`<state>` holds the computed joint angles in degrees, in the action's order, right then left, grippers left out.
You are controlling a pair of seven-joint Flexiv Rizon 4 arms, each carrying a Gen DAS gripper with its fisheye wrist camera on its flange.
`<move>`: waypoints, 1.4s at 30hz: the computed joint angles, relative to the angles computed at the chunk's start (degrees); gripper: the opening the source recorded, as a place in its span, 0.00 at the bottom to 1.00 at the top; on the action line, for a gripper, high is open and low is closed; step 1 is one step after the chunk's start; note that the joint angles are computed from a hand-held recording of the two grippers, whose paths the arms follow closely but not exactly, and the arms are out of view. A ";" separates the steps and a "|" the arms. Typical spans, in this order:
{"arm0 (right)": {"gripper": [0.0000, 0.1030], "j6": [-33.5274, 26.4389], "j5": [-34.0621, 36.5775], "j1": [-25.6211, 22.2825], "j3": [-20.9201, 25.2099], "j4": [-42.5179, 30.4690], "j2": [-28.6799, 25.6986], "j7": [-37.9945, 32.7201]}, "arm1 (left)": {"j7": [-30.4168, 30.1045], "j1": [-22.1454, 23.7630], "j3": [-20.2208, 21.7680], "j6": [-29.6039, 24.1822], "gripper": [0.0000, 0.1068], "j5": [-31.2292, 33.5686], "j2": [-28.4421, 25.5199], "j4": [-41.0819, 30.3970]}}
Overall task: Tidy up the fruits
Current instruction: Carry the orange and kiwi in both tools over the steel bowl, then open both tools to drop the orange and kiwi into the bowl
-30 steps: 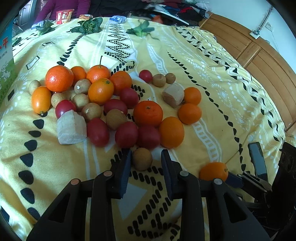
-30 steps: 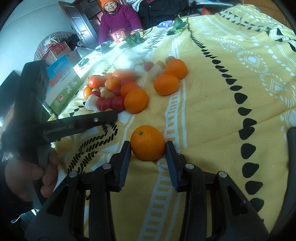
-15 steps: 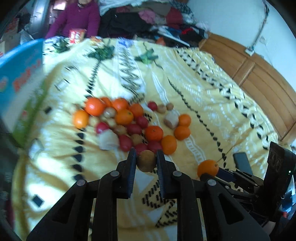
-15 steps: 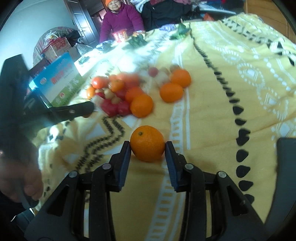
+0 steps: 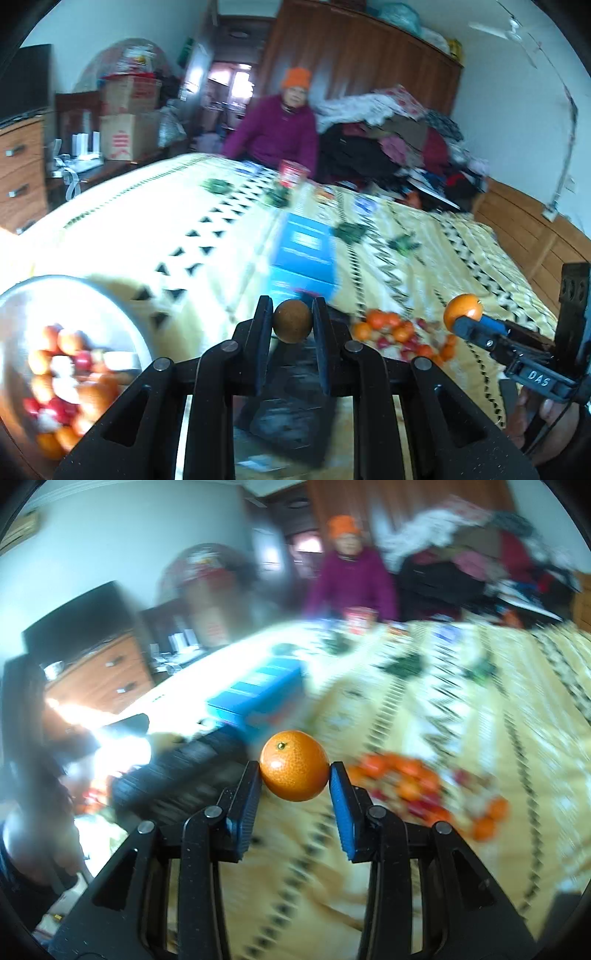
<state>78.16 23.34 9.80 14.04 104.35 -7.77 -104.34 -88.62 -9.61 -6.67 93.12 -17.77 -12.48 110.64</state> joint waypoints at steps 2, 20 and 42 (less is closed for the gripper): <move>0.37 -1.15 -1.22 2.58 1.68 -3.25 -1.83 -0.12 | -1.18 1.17 2.51 0.29 0.20 -0.29 3.13 3.53; 0.37 -19.60 -5.48 14.75 7.50 -19.14 -17.41 0.23 | -20.66 9.27 12.64 -10.54 0.20 16.22 7.62 11.90; 0.71 2.25 1.08 6.53 1.94 10.38 6.50 3.65 | -28.37 3.26 3.57 -3.16 0.71 31.69 7.06 -0.49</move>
